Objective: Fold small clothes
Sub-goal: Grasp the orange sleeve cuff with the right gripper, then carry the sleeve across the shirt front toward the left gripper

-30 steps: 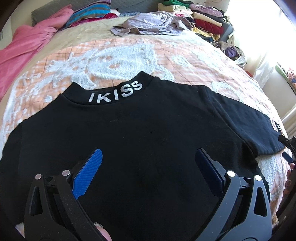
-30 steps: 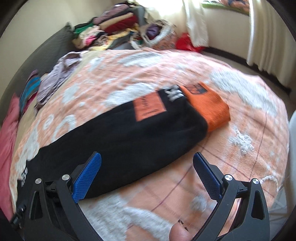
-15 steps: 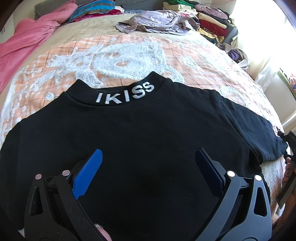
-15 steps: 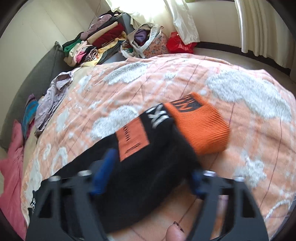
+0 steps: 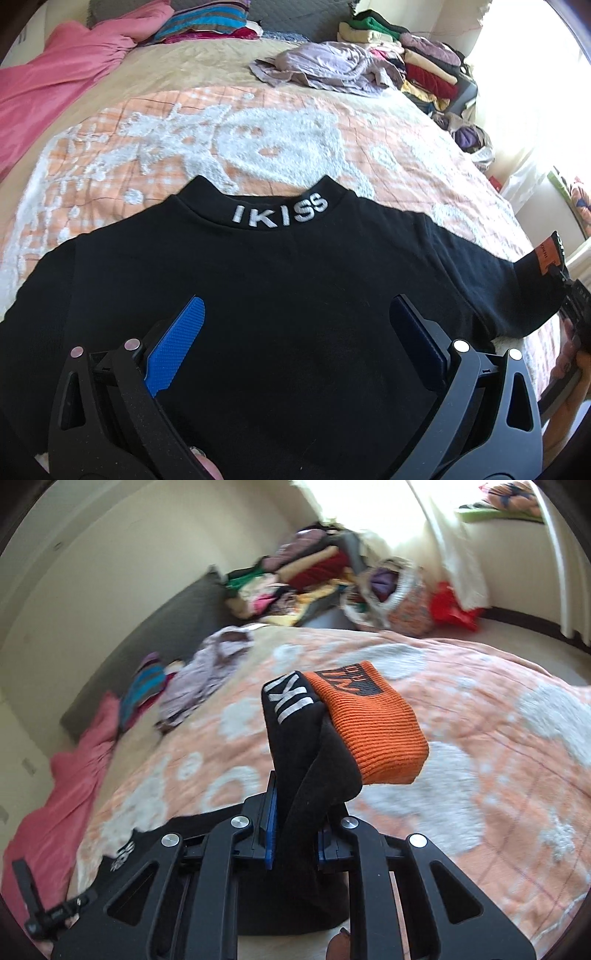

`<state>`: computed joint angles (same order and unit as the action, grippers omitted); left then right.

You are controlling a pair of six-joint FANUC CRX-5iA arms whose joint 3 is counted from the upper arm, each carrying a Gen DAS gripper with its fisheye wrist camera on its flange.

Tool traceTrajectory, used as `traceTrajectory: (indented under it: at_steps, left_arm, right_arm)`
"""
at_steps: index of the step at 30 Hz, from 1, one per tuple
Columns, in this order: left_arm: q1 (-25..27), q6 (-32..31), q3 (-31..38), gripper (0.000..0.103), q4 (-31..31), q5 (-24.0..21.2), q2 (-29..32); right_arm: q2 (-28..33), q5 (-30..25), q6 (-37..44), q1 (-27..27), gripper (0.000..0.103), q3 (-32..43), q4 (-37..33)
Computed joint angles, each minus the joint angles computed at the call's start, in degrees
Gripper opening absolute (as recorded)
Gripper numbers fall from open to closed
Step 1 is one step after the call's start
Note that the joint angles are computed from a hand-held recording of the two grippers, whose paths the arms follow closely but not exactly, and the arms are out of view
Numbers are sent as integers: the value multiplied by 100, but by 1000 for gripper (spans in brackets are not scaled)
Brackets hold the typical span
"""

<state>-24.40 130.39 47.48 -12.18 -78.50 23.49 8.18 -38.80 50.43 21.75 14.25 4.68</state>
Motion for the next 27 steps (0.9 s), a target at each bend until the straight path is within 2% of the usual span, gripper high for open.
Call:
traceTrajectory:
  at_steps: [13,27]
  left_arm:
    - [173,233,-745,94,221,433,-660]
    - [374,334,-1666,94,627,981,-1347]
  right_arm:
    - [-24,-178,1190,710,14,504,-379]
    - [264,-571,1610,1372,14,1010,-296]
